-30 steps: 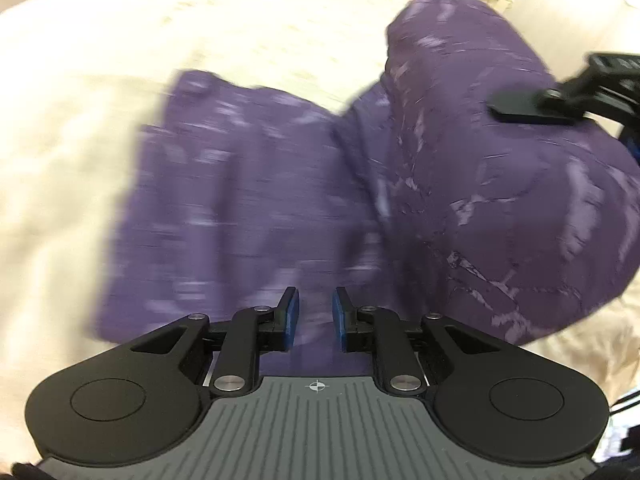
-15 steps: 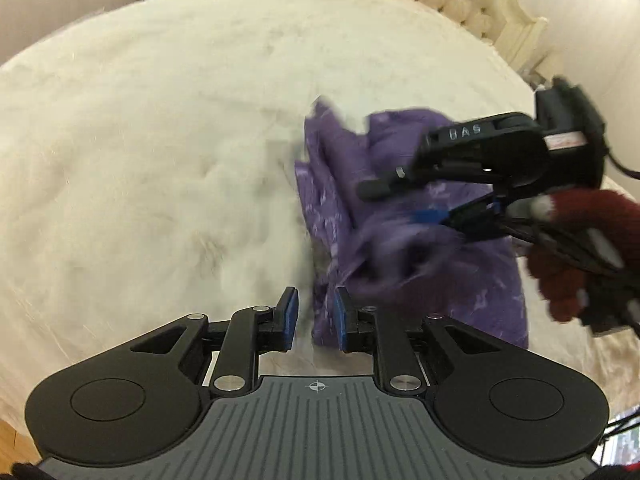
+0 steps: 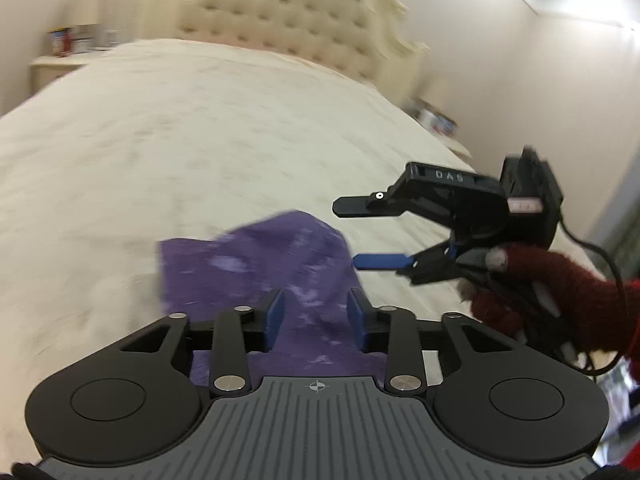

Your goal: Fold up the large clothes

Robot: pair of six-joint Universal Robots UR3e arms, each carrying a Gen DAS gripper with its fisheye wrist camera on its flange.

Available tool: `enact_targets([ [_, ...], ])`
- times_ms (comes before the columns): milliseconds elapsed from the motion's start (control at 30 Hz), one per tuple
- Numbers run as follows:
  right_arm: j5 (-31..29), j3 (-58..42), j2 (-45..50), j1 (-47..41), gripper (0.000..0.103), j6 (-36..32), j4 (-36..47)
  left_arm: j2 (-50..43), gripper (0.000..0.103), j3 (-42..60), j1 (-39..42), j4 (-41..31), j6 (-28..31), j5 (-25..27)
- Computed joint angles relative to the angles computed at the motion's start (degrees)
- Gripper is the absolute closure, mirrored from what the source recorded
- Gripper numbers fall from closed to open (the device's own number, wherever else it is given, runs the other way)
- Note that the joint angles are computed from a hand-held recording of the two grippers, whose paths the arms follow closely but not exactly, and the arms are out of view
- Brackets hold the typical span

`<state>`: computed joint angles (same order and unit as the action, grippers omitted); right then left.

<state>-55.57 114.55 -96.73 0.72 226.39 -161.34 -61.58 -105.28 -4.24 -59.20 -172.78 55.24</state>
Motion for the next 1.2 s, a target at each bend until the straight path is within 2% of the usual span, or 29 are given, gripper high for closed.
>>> enact_targets([
  [67, -3.0, 2.0, -5.0, -1.5, 0.023, -2.8, 5.7, -6.1, 0.068, -0.4, -4.5, 4.9, -0.3, 2.5],
  [167, -9.1, 2.6, -9.4, -1.0, 0.025, -7.4, 13.5, -10.0, 0.068, -1.4, -8.0, 3.3, 1.6, 8.4],
  [233, -11.7, 1.4, -10.8, -0.9, 0.037, -11.0, 18.3, -11.2, 0.069, -3.6, -8.1, 1.5, 3.3, 11.4],
  [300, -14.7, -0.1, -10.9, 0.5, 0.054, -14.6, 22.1, -10.2, 0.069, -7.0, -6.0, 2.1, 4.9, 10.2],
  [367, -18.6, -4.0, -6.6, 4.7, 0.061, -15.2, 21.9, -10.0, 0.069, -7.8, -4.6, 2.4, 5.3, 8.7],
  [567, -21.3, -17.4, 7.1, 10.6, 0.062, -20.6, 22.2, -10.6, 0.069, -7.4, -4.0, 1.9, 5.1, 8.0],
  [600, -21.8, -19.3, 8.9, 11.1, 0.062, -21.5, 23.1, -8.5, 0.069, -7.5, -2.9, -0.6, 5.8, 7.4],
  [667, -23.2, -25.5, 15.3, 11.7, 0.062, -22.5, 25.0, -7.9, 0.069, -8.0, -2.5, -0.7, 5.3, 6.9],
  [800, -26.0, -39.5, 27.0, 11.9, 0.072, -24.7, 35.0, -7.2, 0.069, -8.3, -1.2, -1.1, 5.4, 5.7],
  [933, -30.4, -48.7, 33.0, 14.3, 0.072, -28.3, 41.7, -11.3, 0.069, -6.7, -2.5, 1.5, 2.5, 6.5],
  [1067, -32.6, -49.8, 33.5, 15.7, 0.071, -28.0, 42.8, -11.5, 0.067, -6.2, -1.9, 0.0, 2.0, 6.1],
  [1133, -30.8, -46.5, 31.2, 15.0, 0.061, -27.1, 40.1, -11.3, 0.059, -4.7, -0.8, -2.8, 2.5, 4.1],
  [1200, -27.7, -41.0, 27.1, 13.7, 0.047, -26.7, 35.9, -9.8, 0.037, -4.2, 3.4, -7.9, 5.0, -1.4],
])
